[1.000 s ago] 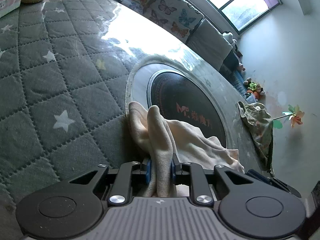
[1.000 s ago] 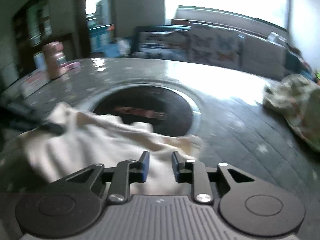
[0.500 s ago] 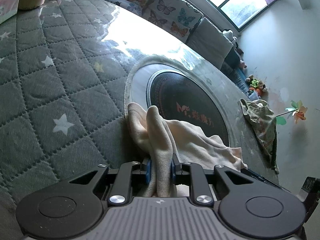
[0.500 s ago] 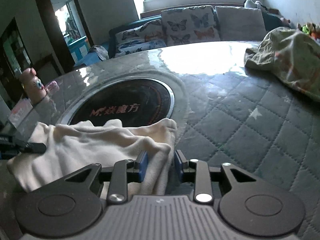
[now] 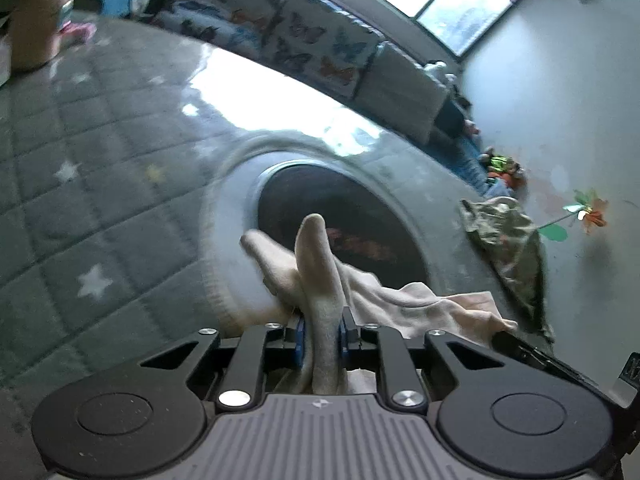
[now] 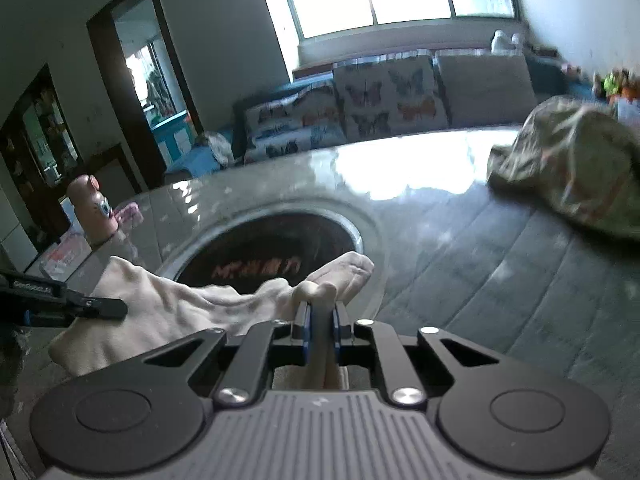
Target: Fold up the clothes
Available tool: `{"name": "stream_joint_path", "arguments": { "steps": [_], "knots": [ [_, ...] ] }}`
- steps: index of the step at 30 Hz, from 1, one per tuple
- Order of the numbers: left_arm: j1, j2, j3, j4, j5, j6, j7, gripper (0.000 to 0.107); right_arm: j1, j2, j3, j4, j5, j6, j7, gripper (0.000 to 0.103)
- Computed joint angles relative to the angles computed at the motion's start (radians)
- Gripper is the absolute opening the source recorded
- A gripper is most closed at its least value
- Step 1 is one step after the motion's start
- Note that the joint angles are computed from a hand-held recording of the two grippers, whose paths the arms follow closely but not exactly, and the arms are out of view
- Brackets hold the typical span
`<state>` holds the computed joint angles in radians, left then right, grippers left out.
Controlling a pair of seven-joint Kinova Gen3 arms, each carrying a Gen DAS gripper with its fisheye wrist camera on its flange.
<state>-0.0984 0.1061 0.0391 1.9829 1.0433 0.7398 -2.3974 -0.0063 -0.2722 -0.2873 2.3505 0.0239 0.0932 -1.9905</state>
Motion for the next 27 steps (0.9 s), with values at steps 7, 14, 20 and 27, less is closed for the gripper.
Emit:
{"name": "stream_joint_path", "arguments": {
  "steps": [7,14,20,27],
  "knots": [
    [0.094,0.022,0.063,-0.065,-0.027,-0.04,0.051,0.017,0.141,-0.11,-0.027,0.006,0.03,0.038,-0.018,0.009],
    [0.202,0.091,0.136,-0.161,-0.105,-0.113,0.159,0.017,0.191,-0.145,0.075,0.004,0.066,0.064,0.032,0.009],
    [0.288,0.158,0.191,-0.247,-0.216,-0.176,0.26,0.017,0.216,-0.124,0.167,0.003,0.076,0.047,0.088,0.009],
    [0.325,0.237,0.24,-0.33,-0.326,-0.192,0.365,0.017,0.26,-0.087,0.219,0.017,0.074,0.015,0.142,0.009]
  ]
}}
